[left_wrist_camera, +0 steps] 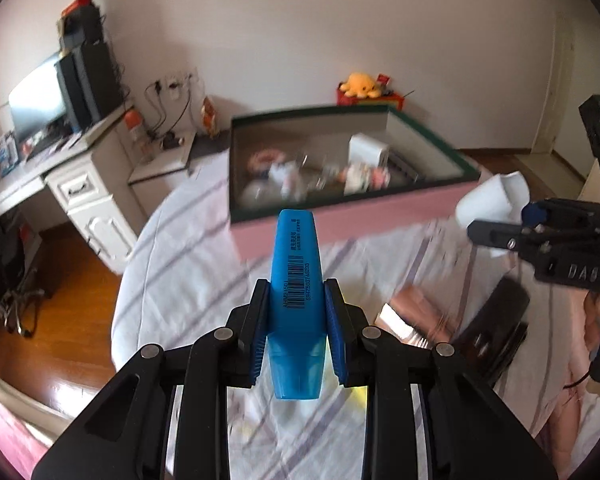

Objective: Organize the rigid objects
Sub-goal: 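Carry highlighter into pink box with left tool while right tool drops dryer head in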

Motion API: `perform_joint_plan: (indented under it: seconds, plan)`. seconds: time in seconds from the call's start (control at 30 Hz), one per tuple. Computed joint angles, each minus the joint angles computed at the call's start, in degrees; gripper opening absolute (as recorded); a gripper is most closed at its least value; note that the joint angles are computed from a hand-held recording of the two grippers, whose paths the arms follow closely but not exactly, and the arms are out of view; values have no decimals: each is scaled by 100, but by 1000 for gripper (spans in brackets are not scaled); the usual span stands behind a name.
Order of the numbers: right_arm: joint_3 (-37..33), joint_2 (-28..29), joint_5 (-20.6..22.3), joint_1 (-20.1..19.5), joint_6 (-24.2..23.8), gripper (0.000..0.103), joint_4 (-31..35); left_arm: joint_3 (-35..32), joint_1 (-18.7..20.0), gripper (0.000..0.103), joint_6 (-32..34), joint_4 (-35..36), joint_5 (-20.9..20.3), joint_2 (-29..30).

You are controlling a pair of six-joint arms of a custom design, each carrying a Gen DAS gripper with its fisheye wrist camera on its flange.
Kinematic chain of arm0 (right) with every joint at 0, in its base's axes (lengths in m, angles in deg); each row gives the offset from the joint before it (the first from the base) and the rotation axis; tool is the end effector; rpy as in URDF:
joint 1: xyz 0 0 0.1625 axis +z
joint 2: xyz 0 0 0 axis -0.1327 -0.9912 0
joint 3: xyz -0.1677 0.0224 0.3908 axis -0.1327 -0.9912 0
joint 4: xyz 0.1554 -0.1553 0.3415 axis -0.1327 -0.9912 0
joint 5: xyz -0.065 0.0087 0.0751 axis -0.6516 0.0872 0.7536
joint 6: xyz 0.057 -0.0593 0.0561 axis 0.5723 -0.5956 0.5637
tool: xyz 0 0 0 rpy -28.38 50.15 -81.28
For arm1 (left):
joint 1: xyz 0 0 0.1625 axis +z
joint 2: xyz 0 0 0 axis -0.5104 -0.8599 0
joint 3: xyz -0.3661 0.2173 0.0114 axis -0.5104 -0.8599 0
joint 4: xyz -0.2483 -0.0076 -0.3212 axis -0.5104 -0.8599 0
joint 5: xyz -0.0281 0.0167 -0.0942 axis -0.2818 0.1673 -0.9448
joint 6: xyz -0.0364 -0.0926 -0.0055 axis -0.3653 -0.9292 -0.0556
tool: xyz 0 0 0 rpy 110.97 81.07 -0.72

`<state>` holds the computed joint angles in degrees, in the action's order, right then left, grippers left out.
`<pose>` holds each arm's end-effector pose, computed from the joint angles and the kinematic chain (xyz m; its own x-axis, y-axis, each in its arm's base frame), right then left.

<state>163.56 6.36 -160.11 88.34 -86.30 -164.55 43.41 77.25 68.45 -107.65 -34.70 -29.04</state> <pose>0.0187 -0.5935 0.2243 -0.7812 -0.2656 0.5650 -0.5484 0.7244 -0.4177 -0.2702 -0.5826 -0.0106 -0.6294 0.3490 -0.6943 0.7013 0.6399 -0.3141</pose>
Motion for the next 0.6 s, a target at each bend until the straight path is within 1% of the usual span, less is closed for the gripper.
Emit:
perform_joint_plan:
  seconds: [0.03,0.13,0.2,0.23,0.33,0.37,0.43,0.5,0.57,0.6]
  plan:
    - [-22,-3,-6,25,-22,51,7,-164,25,27,109,101,-168,21]
    - [-235,13,-39,134,-108,51,153,-727,75,27,396,429,-439,176]
    - [-453,83,-105,197,-166,51,296,-1057,101,27,471,666,-553,272]
    - [-623,141,-144,234,-188,51,398,-1331,128,27,572,843,-621,367]
    - [-1067,303,-226,286,-187,51,692,-1994,194,27,702,1321,-718,624]
    - [-1316,412,-277,305,-172,51,855,-2217,220,27,733,1475,-737,714]
    - [-1680,598,-406,333,-170,51,1064,-2822,302,27,818,1941,-798,962]
    - [-1996,759,-527,354,-188,51,1234,-3416,370,27,869,2386,-756,1230]
    - [-2411,970,-605,354,-179,51,1492,-4216,465,27,890,2981,-733,1593]
    - [-2643,1098,-672,359,-179,51,1614,-4443,492,27,881,3138,-727,1705]
